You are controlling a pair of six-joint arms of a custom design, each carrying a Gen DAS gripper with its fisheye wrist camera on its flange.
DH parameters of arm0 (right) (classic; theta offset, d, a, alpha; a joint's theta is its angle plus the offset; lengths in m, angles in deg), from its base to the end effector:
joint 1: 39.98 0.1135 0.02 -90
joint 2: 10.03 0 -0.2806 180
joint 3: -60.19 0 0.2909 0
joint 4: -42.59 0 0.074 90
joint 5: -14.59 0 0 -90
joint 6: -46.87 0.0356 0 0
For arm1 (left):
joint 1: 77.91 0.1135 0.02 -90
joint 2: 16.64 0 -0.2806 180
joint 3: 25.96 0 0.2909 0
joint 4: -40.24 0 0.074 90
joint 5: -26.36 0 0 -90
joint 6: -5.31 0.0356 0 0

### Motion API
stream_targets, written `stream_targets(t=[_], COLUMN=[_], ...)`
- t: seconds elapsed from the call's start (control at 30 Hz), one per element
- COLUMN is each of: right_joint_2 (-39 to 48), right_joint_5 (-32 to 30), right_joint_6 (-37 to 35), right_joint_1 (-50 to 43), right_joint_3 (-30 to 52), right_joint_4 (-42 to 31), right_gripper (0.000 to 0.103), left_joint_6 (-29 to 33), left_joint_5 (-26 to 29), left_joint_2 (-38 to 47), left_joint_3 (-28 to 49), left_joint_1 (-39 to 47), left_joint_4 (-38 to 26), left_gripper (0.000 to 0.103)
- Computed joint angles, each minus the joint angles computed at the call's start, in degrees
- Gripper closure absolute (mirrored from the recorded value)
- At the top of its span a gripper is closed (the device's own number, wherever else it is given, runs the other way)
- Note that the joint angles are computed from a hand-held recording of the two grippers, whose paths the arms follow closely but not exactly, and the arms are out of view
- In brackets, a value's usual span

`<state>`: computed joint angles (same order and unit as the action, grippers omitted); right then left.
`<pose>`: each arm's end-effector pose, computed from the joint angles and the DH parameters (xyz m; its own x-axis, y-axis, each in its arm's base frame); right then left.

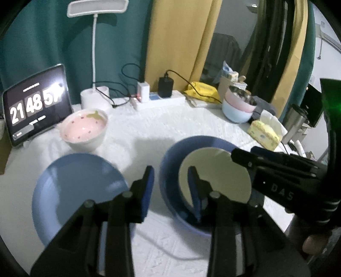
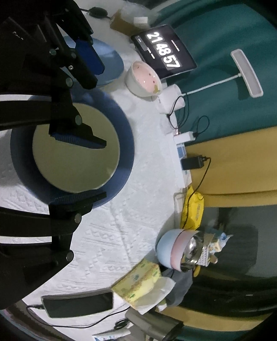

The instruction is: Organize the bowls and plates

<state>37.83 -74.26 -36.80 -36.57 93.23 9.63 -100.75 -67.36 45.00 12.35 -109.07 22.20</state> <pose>0.1863 0.0104 0.1660 -0.7398 0.0663 -0.6695 0.0358 0.9976 0.0593 0.2032 -0.1201 0.1728 -0.6748 0.0854 -0.7330 0.2997 0.9394 -0.1664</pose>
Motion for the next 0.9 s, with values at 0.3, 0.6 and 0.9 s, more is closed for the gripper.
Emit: stream_targets(t=[0.3, 0.6, 0.9], right_joint_2=[4.81, 11.08, 17.28], right_joint_5=[2.03, 4.76, 7.07], right_joint_6=[2.64, 5.1, 6.64], right_joint_1=[5.91, 11.16, 15.46], right_joint_3=[3.5, 7.08, 11.16], right_joint_4=[1.44, 3.5, 5.18], right_gripper=[0.061, 0.061, 0.061], left_joint_6=[2.93, 6.37, 10.4], left_joint_5=[3.58, 7.78, 12.24], left_joint_2=[-2.7, -1.6, 0.48], left_joint_3=[-0.73, -0.47, 0.69], left_joint_1=[7.23, 14.12, 21.71], left_joint_4=[-0.38, 0.87, 2.01], left_gripper=[0.057, 0.057, 0.057])
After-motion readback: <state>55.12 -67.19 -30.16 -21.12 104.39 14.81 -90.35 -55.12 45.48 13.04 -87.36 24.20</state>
